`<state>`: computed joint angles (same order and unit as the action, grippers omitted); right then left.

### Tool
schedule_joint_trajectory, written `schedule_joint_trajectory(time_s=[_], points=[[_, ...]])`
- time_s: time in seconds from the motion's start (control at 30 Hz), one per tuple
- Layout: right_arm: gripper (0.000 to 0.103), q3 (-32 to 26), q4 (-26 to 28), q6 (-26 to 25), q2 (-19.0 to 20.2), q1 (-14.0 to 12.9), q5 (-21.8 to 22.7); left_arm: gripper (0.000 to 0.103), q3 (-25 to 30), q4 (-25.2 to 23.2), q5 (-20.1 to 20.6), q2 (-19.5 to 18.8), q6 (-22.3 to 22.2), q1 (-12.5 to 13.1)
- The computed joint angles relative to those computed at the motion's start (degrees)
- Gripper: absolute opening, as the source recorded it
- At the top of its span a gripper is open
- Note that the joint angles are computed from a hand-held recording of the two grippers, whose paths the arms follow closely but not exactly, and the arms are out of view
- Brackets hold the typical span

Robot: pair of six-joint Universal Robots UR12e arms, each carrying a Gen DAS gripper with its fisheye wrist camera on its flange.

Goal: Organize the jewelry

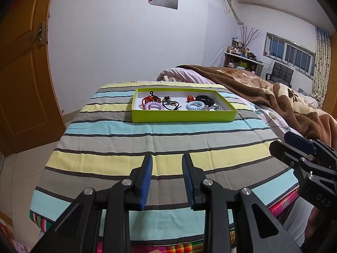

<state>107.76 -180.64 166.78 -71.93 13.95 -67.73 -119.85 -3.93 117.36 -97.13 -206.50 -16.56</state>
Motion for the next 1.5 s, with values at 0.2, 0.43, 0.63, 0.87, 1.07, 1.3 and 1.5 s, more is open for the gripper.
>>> schedule_joint_trajectory(time_s=[0.2,0.43,0.63,0.87,1.07,1.3,1.5], points=[[0.054,-0.2,0.6,0.1,0.0,0.0,0.1,0.030,0.1,-0.1,0.2,0.0,0.0,0.0],[0.054,-0.3,1.1,0.2,0.0,-0.1,0.3,0.030,0.2,-0.6,0.6,-0.2,-0.1,0.0],[0.054,-0.4,1.5,0.1,0.1,-0.1,0.4,0.030,0.4,-0.7,0.6,-0.3,-0.1,0.0],[0.054,-0.4,2.0,0.1,0.1,-0.1,0.4,0.030,0.3,-0.8,0.3,-0.4,0.2,0.1],[0.054,-0.4,2.0,0.1,0.0,-0.1,0.4,0.030,0.3,-1.0,-0.1,-0.3,0.2,0.2],[0.054,-0.4,2.0,0.0,0.0,-0.1,0.3,0.030,0.4,-1.6,0.0,-0.3,-0.2,0.3],[0.054,-0.4,2.0,0.0,0.0,-0.1,0.3,0.030,0.3,-1.8,-0.3,-0.2,-0.5,0.2]])
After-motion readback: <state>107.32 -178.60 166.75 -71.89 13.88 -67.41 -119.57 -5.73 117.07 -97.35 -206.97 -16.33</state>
